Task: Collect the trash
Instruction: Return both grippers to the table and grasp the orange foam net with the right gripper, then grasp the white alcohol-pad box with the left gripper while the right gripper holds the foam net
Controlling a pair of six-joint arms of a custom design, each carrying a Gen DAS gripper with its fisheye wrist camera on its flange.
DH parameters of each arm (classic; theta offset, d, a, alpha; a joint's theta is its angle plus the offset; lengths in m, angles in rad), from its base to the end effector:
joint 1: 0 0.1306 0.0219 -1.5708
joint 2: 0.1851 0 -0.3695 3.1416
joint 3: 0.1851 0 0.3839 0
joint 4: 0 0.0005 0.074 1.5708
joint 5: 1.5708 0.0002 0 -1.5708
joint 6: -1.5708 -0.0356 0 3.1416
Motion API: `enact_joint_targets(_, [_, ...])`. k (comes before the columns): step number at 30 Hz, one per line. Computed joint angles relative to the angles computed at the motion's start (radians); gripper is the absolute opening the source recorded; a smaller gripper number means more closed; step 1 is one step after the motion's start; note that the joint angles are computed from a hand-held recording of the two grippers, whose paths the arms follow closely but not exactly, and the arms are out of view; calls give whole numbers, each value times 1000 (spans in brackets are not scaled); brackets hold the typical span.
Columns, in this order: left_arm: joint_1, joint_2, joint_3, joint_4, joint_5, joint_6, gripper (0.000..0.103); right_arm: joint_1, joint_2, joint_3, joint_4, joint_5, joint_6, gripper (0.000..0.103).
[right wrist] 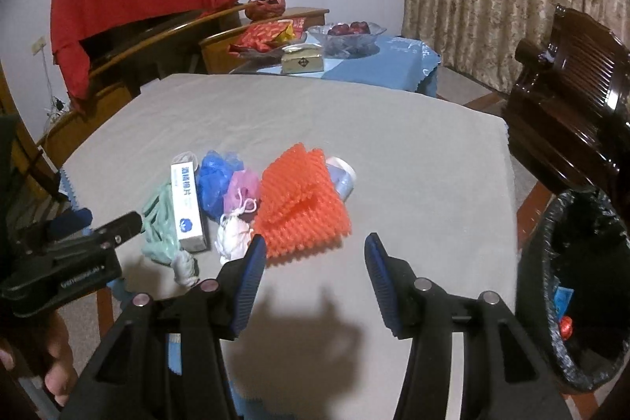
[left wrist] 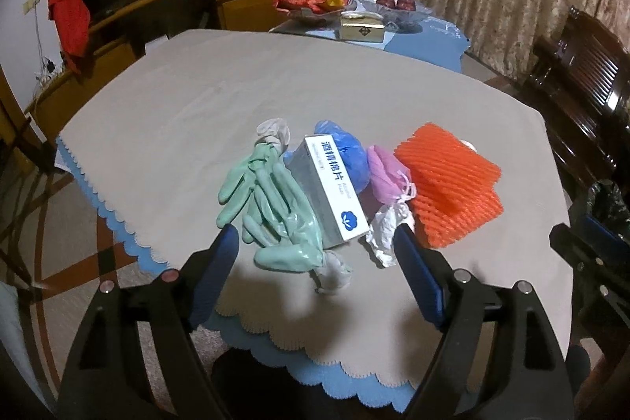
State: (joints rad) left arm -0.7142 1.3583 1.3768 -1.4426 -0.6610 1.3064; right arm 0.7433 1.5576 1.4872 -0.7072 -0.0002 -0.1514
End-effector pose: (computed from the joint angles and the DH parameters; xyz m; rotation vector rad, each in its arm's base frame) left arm 0.3240 -0.2526 0.4060 -0.7867 2.3638 0.2992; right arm 0.4023 0.3691 0.3906 -0.6975 2.2873 0.4334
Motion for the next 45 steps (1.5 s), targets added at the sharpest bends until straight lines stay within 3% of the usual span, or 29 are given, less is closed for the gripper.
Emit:
enact_joint_targets(10, [110,40,-57,140,71,-116,79,-10,146,129,-5,-17,-3,52])
enact_joint_targets(23, [181,77,-95,228,115,-209,79,3,270,241,-17,-37,-7,52])
enact_joint_targets(25, [186,72,-101,245,121,-220,68,4,284,256,-26,-42,-3,51])
enact_joint_targets(27, [189,66,-105,257,129,-233,39,5,291,264,-35,-43,3,45])
enact_joint_targets(32, [186,57,-108,273,132,-242,33,6,297,273,-59,-67,22,13])
enact_joint_targets(33, [183,51,-111,278,127,-239,14,6,295,272,-58,-70,21,12])
enact_joint_targets(34, [180,46,-110,283,120,-244,10,5,291,269,-56,-75,20,12])
enact_joint_targets(35, [175,41,-104,275,116,-241,0,4,287,267,-55,-78,18,11])
enact_joint_targets(43, [164,27,-102,273,130,-242,1,-4,257,250,-35,-88,7,11])
enact_joint_targets(44, [162,27,-106,273,134,-240,7,-3,256,250,-35,-87,7,11])
enact_joint_targets(45, [156,31,-105,261,129,-232,34,-4,254,247,-33,-87,8,11])
